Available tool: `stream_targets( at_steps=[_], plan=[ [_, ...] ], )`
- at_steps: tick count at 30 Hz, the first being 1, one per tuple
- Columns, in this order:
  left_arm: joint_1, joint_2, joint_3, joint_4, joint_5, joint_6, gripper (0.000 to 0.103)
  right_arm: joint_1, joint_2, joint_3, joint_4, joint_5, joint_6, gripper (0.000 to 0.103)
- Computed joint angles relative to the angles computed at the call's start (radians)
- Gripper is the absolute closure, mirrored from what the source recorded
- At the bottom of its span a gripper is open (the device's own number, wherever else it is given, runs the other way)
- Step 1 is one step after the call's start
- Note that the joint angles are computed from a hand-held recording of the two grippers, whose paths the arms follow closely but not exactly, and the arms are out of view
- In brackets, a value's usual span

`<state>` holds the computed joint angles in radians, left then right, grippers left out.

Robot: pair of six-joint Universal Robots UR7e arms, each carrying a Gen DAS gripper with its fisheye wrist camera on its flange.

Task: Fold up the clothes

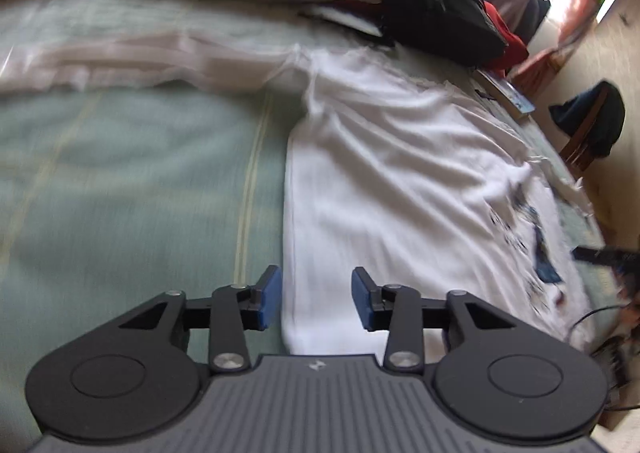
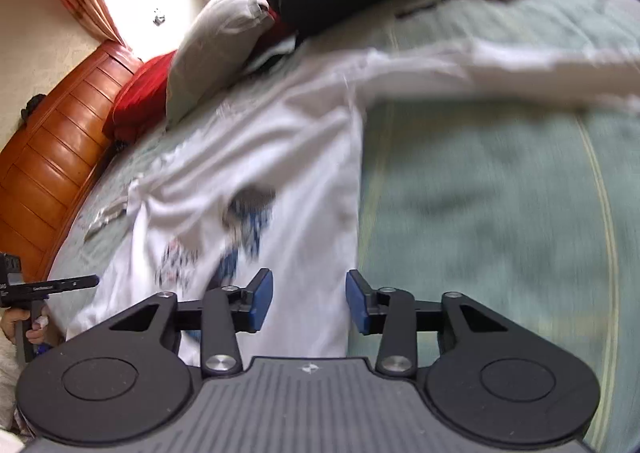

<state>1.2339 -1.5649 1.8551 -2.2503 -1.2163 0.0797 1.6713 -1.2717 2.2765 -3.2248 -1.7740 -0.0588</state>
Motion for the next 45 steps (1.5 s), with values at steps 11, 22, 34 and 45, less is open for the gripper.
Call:
stream_targets(
  at_steps=[11,22,34,45],
  plan=[
    [0.056,-0.139,0.124,-0.018,-0.161,-0.068,0.053,-0.092,-0.051,0.218,-0.142,0.266,0.063,0.043],
    [0.029,-0.190,0.215,-0.128,-0.192,-0.060,0.103,-0.056,-0.024,0.196,-0.131,0.217,0.008,0.096],
    [-0.138,-0.298,0.194,0.165,0.178,-0.140,0.083,0.172,-0.051,0.113,0.008,-0.250,0.002,0.070],
    [-0.254,0.008,0.240,-0.353,0.240,0.468,0.056,0.310,0.353,-0.232,-0.043,-0.270,-0.318,0.046]
  ],
)
